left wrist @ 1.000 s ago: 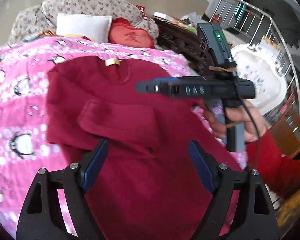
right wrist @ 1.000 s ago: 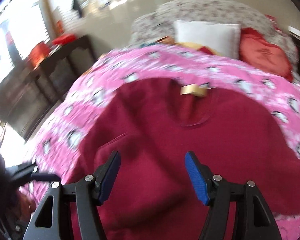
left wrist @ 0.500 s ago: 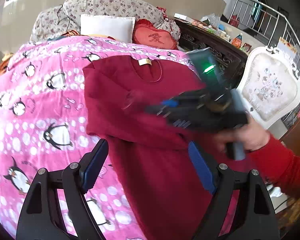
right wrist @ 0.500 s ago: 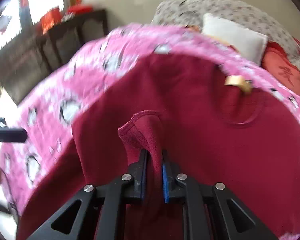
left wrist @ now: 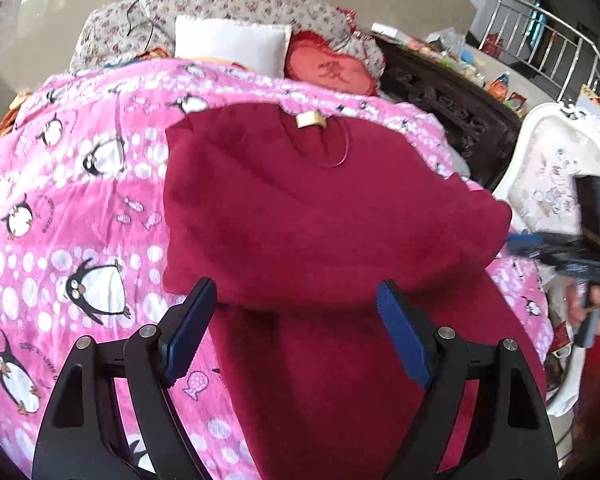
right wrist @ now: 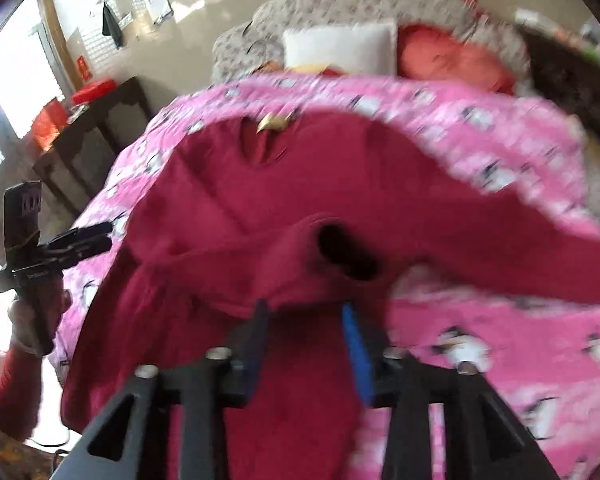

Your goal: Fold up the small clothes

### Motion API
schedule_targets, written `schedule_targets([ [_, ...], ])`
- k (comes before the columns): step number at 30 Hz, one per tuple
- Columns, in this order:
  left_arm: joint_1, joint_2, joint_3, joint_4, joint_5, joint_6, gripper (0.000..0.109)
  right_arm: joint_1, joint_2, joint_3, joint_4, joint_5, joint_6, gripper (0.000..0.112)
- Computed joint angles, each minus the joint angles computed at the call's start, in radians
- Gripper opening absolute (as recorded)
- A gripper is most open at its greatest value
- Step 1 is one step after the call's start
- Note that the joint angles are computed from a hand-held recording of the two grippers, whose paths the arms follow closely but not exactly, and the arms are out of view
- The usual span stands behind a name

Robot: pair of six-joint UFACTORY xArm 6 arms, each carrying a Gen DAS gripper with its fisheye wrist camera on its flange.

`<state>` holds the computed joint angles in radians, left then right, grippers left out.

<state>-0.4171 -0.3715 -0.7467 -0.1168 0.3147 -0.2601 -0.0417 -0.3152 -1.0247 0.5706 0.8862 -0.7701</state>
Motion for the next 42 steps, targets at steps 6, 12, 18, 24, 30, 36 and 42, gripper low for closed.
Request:
schedule_targets([
  [6,0.010,0.032,-0.005,0.026,0.002,-0.040,0.082,0.057,0.010,-0.093,0.173,-0.003,-0.156,0.050],
  [12,0.016,0.036,0.018,0.002,-0.025,-0.047,0.082,0.301,0.360,-0.349,0.146,-0.001,-0.072,0.050],
  [18,0.019,0.035,0.038,-0.099,-0.042,0.023,0.082,0.418,0.685,-0.633,0.019,0.024,0.016,0.050],
  [24,0.034,0.013,0.064,-0.071,-0.073,0.004,0.082,0.442,0.697,-0.627,0.029,-0.070,-0.050,0.003],
  [30,0.063,-0.038,0.071,-0.038,-0.143,-0.038,0.082,0.499,0.693,-0.669,-0.070,-0.235,-0.085,0.003],
  [36,0.085,0.010,0.011,0.130,-0.110,-0.177,0.082,0.542,0.882,-0.911,-0.188,-0.198,-0.003,0.003],
  [42,0.078,-0.018,0.030,0.152,-0.108,-0.167,0.082,0.435,0.722,-0.785,0.003,-0.057,-0.054,0.037],
])
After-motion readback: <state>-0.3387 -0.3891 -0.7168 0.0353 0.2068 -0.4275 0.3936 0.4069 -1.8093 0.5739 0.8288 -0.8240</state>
